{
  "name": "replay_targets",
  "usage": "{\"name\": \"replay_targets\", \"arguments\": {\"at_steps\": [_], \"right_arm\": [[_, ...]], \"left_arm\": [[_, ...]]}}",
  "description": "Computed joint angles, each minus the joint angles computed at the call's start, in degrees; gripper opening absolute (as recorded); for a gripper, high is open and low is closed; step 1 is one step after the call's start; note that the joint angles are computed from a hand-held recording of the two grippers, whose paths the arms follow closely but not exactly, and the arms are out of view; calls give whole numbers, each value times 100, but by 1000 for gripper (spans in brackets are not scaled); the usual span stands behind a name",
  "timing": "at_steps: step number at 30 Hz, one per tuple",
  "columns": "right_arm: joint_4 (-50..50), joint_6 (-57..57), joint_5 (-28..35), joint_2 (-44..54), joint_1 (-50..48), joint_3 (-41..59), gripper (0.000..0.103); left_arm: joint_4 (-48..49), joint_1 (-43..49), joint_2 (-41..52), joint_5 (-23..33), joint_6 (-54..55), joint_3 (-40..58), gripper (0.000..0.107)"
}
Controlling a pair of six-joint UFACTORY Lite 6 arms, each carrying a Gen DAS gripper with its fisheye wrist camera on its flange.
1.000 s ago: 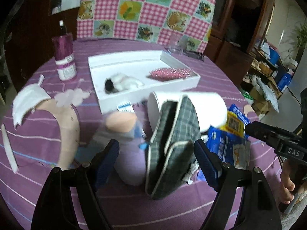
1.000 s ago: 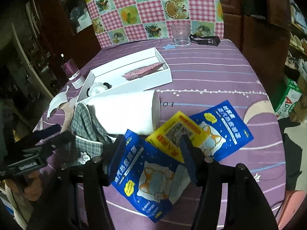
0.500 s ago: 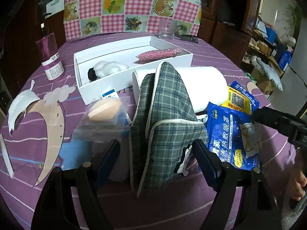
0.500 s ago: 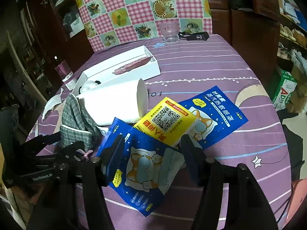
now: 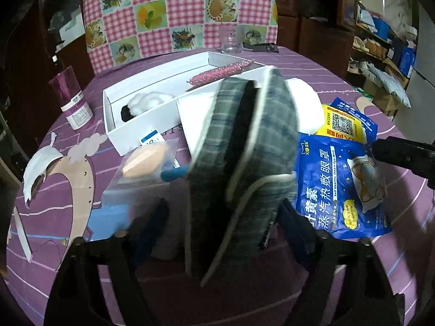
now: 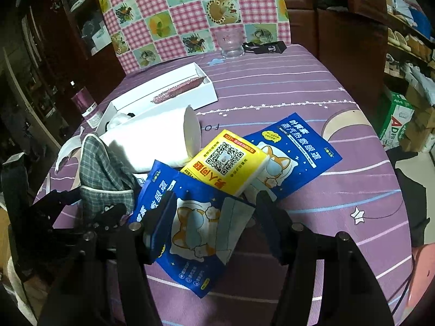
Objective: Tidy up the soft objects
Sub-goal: 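Grasp the green plaid pouch with the left gripper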
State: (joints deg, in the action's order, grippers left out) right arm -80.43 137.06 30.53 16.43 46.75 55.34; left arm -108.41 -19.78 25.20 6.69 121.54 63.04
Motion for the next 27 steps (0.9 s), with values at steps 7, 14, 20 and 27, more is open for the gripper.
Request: {"name": "replay_targets", "arguments": {"at_steps": [7, 14, 20, 27], "right_arm": [[281, -217, 42, 90, -30, 54, 62], [195, -58, 177, 24, 25, -15, 62], [283, -147, 190, 8, 45, -19, 62], [13, 150, 239, -86, 110, -149, 62]], "left_arm": [[154, 288, -107, 383, -293, -56, 43], [-227, 490, -416, 878, 74, -409, 43], [-290, 779, -650, 1407, 17, -600, 43], [-51, 787, -790, 1749, 13, -776, 43]]}}
